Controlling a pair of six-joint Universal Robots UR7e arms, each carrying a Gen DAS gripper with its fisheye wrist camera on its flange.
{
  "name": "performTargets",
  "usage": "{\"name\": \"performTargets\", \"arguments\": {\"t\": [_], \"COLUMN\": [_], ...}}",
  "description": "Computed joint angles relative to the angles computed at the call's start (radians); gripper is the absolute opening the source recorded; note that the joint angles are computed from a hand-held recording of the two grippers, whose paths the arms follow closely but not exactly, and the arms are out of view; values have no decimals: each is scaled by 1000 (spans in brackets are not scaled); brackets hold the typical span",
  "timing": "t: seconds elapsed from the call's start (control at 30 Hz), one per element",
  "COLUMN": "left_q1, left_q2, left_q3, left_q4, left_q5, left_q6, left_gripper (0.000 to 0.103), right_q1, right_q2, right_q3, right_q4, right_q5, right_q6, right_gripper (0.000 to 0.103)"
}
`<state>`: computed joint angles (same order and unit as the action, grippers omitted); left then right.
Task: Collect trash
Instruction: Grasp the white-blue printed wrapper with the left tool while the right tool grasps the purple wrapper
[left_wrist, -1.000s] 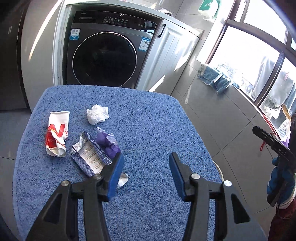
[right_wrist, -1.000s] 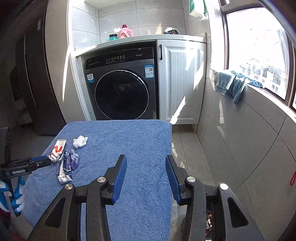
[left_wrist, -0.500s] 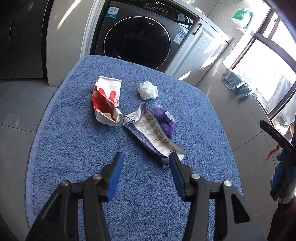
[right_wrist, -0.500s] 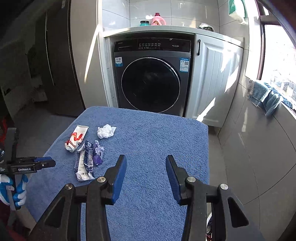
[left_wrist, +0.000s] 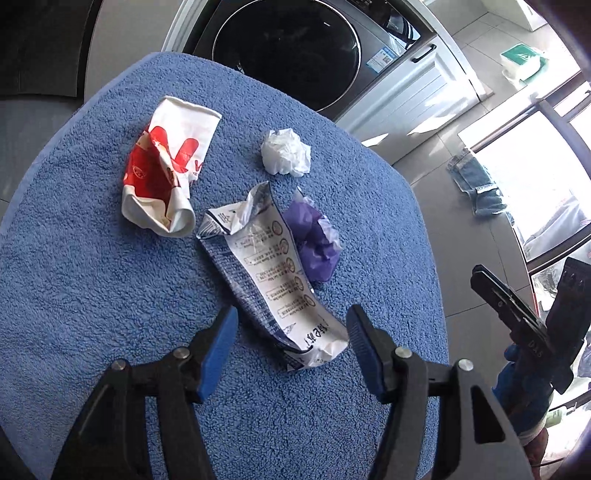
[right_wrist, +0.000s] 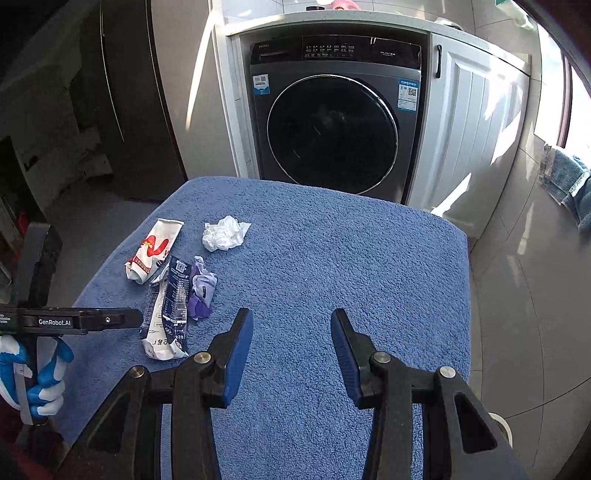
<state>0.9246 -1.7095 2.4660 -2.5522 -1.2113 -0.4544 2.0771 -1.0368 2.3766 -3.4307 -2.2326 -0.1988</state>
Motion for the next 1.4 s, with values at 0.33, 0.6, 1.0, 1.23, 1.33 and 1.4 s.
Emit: {"name": "performTargets", "arguments": {"t": [0.33,0.6,1.0,1.23,1.33,1.4], "left_q1": [43,17,45,27,28,23], "left_q2": [133,167,84,4,-32,-54], "left_q3": [-62,-56,-2,40,59,67], "left_q4": [-9,-44,-86,-54,-44,-34], "left_q5": [4,75,42,50,49,54], "left_q6": [-54,-49,-46,-65,-66,-67], "left_gripper": [60,46,41,40,40,40], "right_q1": [-82,-133,-166,-176,-171,-167], "right_q2": [67,93,185,245,260,264], "right_q3": [-46,-67,-154,-209,-225,-231], "right_q4": [2,17,87,142,162,174], "right_q5": [129,188,316,408,420,420], "right_q6": [-69,-95,-89,-59,-51,-47], "right_gripper": [41,41,41,41,41,40]}}
